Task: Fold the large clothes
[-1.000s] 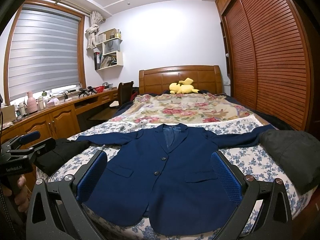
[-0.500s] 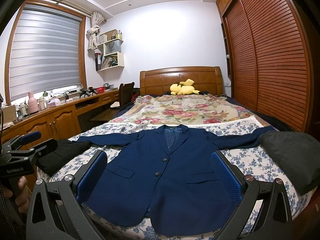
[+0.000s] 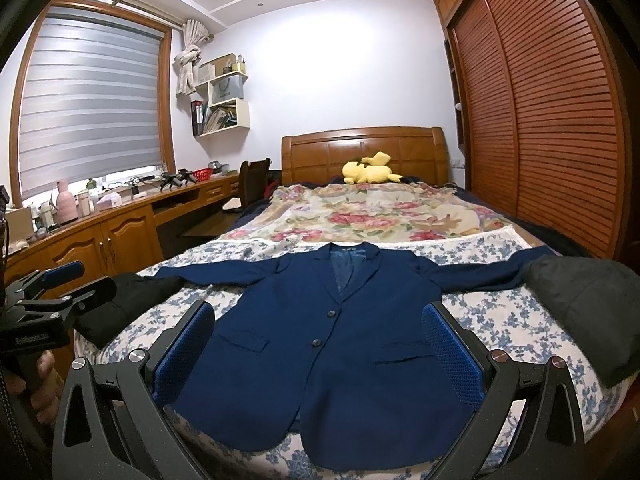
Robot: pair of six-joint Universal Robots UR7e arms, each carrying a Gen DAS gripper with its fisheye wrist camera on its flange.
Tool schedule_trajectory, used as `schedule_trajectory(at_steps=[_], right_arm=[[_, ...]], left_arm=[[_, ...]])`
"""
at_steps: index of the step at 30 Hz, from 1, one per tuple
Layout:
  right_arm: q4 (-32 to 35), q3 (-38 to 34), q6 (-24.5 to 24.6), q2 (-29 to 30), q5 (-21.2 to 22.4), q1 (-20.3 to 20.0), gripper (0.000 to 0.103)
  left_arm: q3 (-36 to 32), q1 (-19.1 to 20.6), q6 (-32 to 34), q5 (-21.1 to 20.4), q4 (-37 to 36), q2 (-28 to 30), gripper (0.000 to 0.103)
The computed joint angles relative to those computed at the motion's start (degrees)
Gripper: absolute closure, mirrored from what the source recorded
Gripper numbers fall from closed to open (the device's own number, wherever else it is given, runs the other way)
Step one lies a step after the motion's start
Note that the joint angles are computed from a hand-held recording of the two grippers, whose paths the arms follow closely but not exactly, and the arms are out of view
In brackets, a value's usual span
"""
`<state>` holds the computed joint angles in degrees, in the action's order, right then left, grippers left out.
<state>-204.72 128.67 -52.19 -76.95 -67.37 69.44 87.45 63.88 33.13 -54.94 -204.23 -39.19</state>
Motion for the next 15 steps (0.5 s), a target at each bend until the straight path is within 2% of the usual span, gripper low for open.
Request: schedule_trajectory(at_steps=[8,15], right_arm=[[3.1,-4.3,-2.1,3.6,-0.9,1.4,0.000],[6.7,-9.6,-1.9,7.2,-2.7,2.6,0.000]], left_arm=[[-4.9,2.5,-0.9,0.8,4.8,2.7,0.000],[-9.2,4.3,-0.8,1.5,7.8,5.2,0.000]])
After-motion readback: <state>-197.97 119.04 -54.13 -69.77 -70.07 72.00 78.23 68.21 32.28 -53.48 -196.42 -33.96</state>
